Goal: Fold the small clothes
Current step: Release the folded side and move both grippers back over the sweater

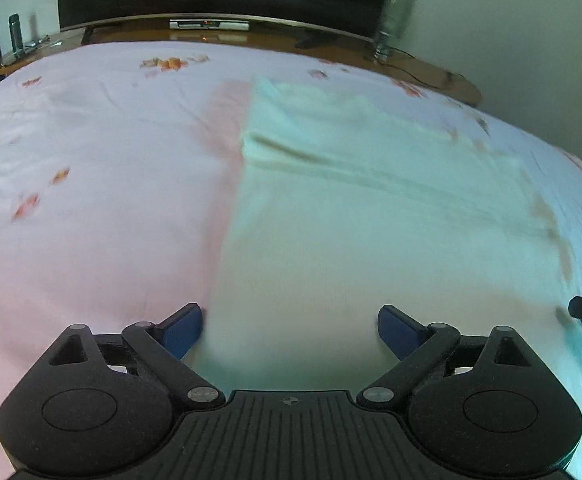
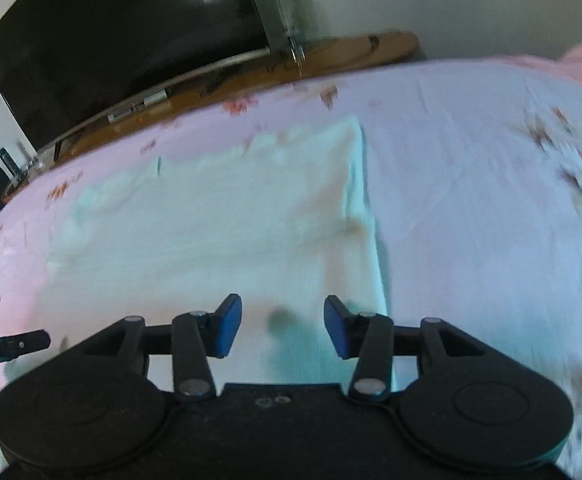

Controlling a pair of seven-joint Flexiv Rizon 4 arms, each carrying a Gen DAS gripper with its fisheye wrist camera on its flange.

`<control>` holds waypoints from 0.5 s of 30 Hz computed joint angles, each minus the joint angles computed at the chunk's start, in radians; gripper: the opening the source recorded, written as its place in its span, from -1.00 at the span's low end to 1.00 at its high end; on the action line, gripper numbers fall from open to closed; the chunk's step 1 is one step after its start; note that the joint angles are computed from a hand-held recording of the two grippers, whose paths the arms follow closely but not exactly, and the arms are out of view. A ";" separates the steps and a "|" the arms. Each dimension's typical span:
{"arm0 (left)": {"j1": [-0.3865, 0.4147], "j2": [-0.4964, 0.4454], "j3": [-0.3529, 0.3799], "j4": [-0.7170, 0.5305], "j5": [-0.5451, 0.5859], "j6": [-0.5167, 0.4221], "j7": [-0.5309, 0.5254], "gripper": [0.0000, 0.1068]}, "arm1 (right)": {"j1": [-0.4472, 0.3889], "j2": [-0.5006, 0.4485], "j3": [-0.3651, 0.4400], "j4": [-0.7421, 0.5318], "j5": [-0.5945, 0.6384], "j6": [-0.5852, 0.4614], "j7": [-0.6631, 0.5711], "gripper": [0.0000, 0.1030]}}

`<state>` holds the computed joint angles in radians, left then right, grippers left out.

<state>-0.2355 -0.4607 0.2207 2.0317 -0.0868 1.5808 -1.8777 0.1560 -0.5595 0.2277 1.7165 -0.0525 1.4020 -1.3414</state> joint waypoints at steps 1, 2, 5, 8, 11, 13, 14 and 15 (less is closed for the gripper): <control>-0.011 0.019 0.005 0.030 0.008 0.006 -0.004 0.76 | 0.005 0.027 -0.006 0.040 0.007 0.001 0.015 -0.12; -0.008 0.042 -0.004 0.062 0.012 0.013 0.000 0.76 | 0.010 0.057 -0.010 0.082 0.013 -0.001 0.031 -0.12; -0.016 0.112 -0.008 0.155 0.025 0.041 0.001 0.76 | 0.024 0.146 -0.019 0.203 0.015 0.021 0.057 -0.12; -0.071 0.169 0.047 0.210 0.055 0.014 -0.042 0.76 | 0.039 0.241 -0.028 0.328 0.010 0.069 0.082 -0.12; -0.094 0.212 0.076 0.250 0.107 0.008 -0.088 0.76 | 0.061 0.317 -0.050 0.430 -0.016 0.103 0.121 -0.10; -0.114 0.237 0.102 0.272 0.162 0.004 -0.129 0.76 | 0.084 0.357 -0.081 0.493 -0.055 0.122 0.164 -0.09; -0.114 0.250 0.105 0.285 0.183 0.003 -0.143 0.76 | 0.090 0.376 -0.091 0.523 -0.072 0.131 0.185 -0.09; -0.109 0.262 0.102 0.296 0.201 0.000 -0.153 0.76 | 0.087 0.390 -0.091 0.545 -0.079 0.138 0.199 -0.09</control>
<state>-0.3442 -0.1984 0.3228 2.3273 0.1144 1.5809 -2.0311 0.2433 -0.1698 0.1364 2.2614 -0.1312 1.5400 -1.1424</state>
